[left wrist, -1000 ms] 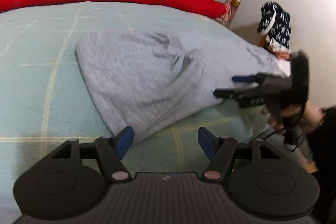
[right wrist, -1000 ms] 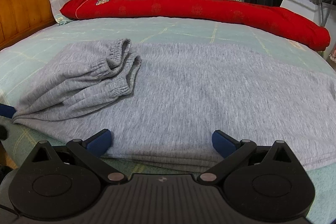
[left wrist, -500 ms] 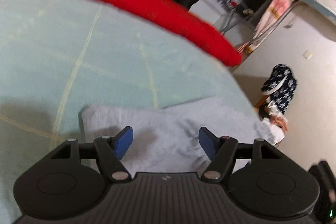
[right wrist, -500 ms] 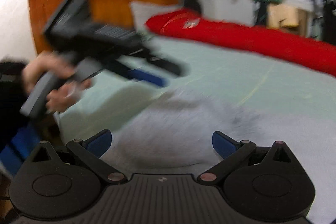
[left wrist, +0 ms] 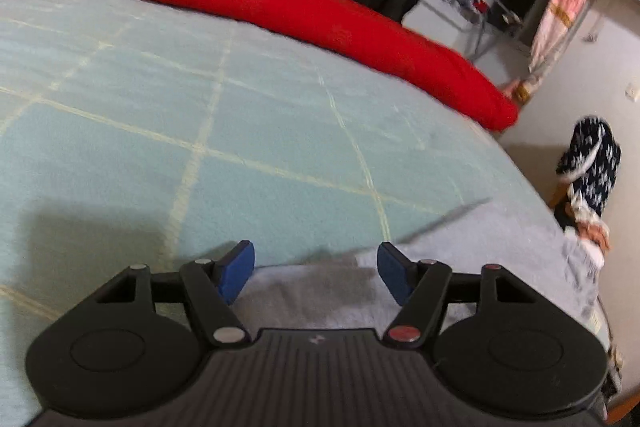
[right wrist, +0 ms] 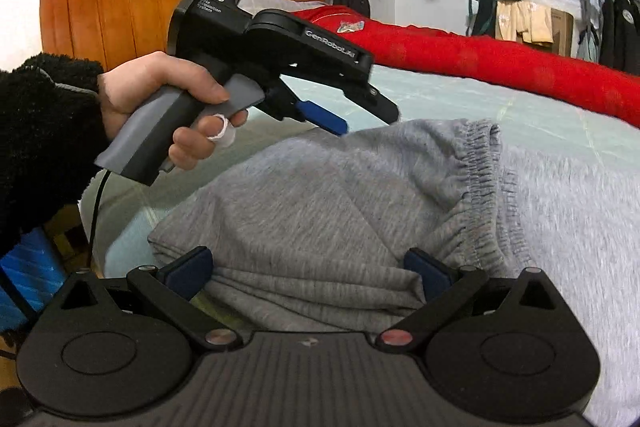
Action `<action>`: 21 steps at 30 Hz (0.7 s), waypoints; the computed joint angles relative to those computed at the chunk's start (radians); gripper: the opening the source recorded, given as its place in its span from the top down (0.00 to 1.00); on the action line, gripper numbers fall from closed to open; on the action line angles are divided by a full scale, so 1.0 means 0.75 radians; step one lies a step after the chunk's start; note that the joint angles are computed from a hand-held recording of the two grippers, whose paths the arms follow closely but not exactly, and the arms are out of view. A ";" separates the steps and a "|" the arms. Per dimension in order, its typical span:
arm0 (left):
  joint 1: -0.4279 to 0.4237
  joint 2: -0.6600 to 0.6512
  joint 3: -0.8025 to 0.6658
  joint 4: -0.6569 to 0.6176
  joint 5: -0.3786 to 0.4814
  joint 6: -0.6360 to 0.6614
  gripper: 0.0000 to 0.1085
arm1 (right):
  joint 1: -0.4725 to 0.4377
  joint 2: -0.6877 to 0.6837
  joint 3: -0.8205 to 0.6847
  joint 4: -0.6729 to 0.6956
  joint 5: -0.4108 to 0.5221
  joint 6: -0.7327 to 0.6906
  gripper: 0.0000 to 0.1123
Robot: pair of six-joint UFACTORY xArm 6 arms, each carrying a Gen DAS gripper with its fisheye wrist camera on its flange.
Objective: Fold clothes
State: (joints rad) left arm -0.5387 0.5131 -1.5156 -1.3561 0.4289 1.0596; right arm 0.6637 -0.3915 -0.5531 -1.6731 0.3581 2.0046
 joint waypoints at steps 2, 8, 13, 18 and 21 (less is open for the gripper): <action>0.039 -0.062 0.057 -0.106 0.084 0.088 0.37 | -0.008 -0.013 0.006 0.037 -0.015 -0.037 0.08; 0.046 -0.082 0.123 0.072 0.080 -0.076 0.37 | -0.027 0.012 -0.009 -0.010 -0.022 0.018 0.08; 0.086 -0.132 0.147 -0.142 0.020 -0.004 0.35 | -0.086 0.028 -0.033 -0.060 -0.093 0.060 0.08; 0.133 -0.120 0.151 -0.019 0.153 -0.181 0.34 | -0.058 0.023 -0.022 -0.068 -0.068 0.067 0.08; 0.134 -0.122 0.170 -0.115 0.277 -0.074 0.33 | -0.060 0.026 -0.025 -0.083 -0.072 0.085 0.08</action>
State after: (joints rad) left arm -0.4384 0.4219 -1.3881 -1.4419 0.6363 1.0043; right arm 0.6189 -0.3717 -0.5716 -1.7357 0.3043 2.0682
